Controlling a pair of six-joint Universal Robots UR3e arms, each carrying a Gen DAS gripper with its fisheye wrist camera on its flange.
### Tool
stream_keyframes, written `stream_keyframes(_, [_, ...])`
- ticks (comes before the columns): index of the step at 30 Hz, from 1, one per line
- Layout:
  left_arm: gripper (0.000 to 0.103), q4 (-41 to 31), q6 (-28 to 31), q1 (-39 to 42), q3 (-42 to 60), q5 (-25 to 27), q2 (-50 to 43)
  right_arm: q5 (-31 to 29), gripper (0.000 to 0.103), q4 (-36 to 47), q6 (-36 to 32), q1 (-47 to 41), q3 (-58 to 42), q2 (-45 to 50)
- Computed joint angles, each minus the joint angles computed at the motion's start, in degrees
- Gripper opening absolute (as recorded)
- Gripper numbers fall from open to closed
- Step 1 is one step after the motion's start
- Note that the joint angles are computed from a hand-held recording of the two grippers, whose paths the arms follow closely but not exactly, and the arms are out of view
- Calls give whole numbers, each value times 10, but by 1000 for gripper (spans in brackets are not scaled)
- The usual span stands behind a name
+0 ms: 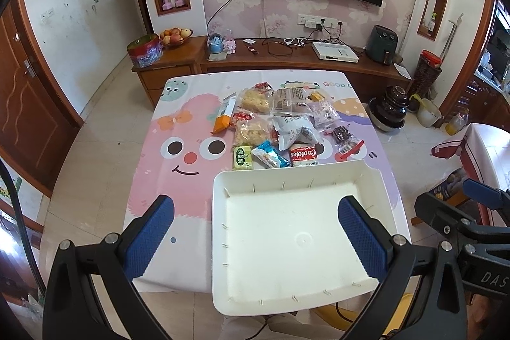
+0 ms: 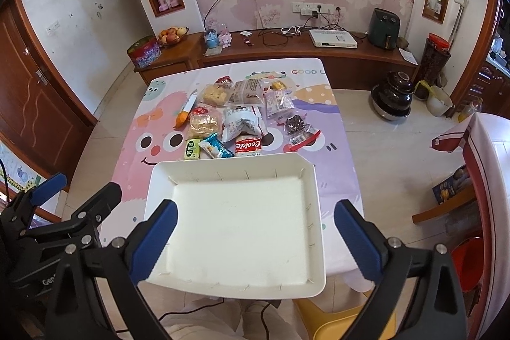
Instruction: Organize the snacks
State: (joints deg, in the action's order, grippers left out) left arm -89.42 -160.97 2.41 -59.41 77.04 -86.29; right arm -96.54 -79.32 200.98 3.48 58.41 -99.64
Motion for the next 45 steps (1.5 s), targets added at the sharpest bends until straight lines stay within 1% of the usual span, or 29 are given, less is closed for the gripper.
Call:
stream_keyframes(11, [102,-9,4,10,-6,-2,5,-3,97,7,6,15,-5,7])
stream_keyframes(22, [102,1,-3,8,-10,2,8,-11,97,-2,3,26,-20,14])
stream_keyframes(29, [102,-20,-12,8,35,2,-14,-5,97,-4,-10,21,-34,22])
stream_keyframes(36, [102,-1,-20,-1,44,15,-24,-10,97,-19,-22,22,-48,31])
stream_keyframes(42, [102,13,-18,-13,57,33,-32,4,95,-38,-37,7,-34,22])
stream_keyframes(45, [102,8,-10,-9,69,28,-38,2,95,-48,-37,7,-31,21])
